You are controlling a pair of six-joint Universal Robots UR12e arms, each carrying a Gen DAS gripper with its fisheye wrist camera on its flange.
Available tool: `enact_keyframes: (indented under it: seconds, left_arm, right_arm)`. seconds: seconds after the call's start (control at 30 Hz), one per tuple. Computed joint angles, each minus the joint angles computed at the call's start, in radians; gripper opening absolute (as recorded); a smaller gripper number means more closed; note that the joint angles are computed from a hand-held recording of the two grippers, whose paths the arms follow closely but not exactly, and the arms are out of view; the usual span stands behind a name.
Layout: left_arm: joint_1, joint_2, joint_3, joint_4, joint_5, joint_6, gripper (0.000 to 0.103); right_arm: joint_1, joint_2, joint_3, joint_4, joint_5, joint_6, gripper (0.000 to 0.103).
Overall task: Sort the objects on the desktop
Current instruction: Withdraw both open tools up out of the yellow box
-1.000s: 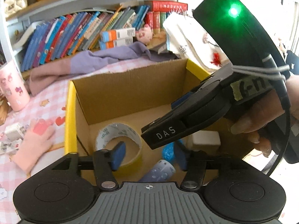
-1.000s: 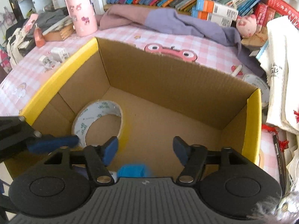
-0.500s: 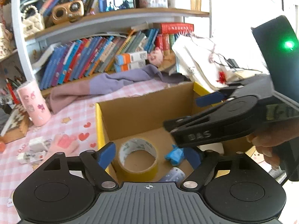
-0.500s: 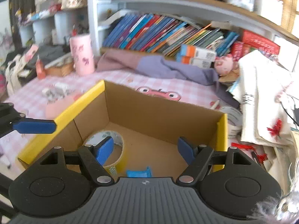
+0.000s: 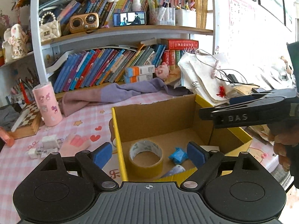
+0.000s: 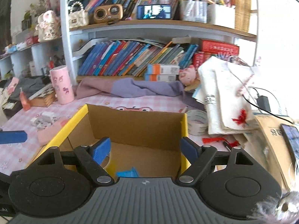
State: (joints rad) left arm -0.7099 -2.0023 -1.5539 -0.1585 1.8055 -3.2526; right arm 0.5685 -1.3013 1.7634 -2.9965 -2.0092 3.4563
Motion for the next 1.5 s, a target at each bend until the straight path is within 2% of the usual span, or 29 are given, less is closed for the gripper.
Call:
enact_keyframes:
  seconds: [0.33, 0.63, 0.83, 1.3, 1.5]
  left_arm:
    - [0.01, 0.046, -0.08, 0.048, -0.022, 0.003, 0.09]
    - [0.017, 0.099, -0.163, 0.087, -0.045, 0.034, 0.09]
    - [0.027, 0.15, -0.231, 0.09, -0.04, 0.027, 0.09]
    - [0.045, 0.236, -0.349, 0.078, 0.003, -0.046, 0.09]
    - [0.043, 0.254, -0.37, 0.028, 0.0, 0.006, 0.09]
  right_arm:
    - [0.065, -0.023, 0.036, 0.019, -0.142, 0.103, 0.081]
    - [0.129, -0.035, 0.046, 0.112, -0.219, 0.228, 0.081]
    - [0.175, -0.027, 0.03, 0.17, -0.238, 0.282, 0.081]
    - [0.272, -0.002, -0.007, 0.305, -0.275, 0.456, 0.081]
    - [0.291, 0.004, -0.02, 0.361, -0.246, 0.51, 0.082]
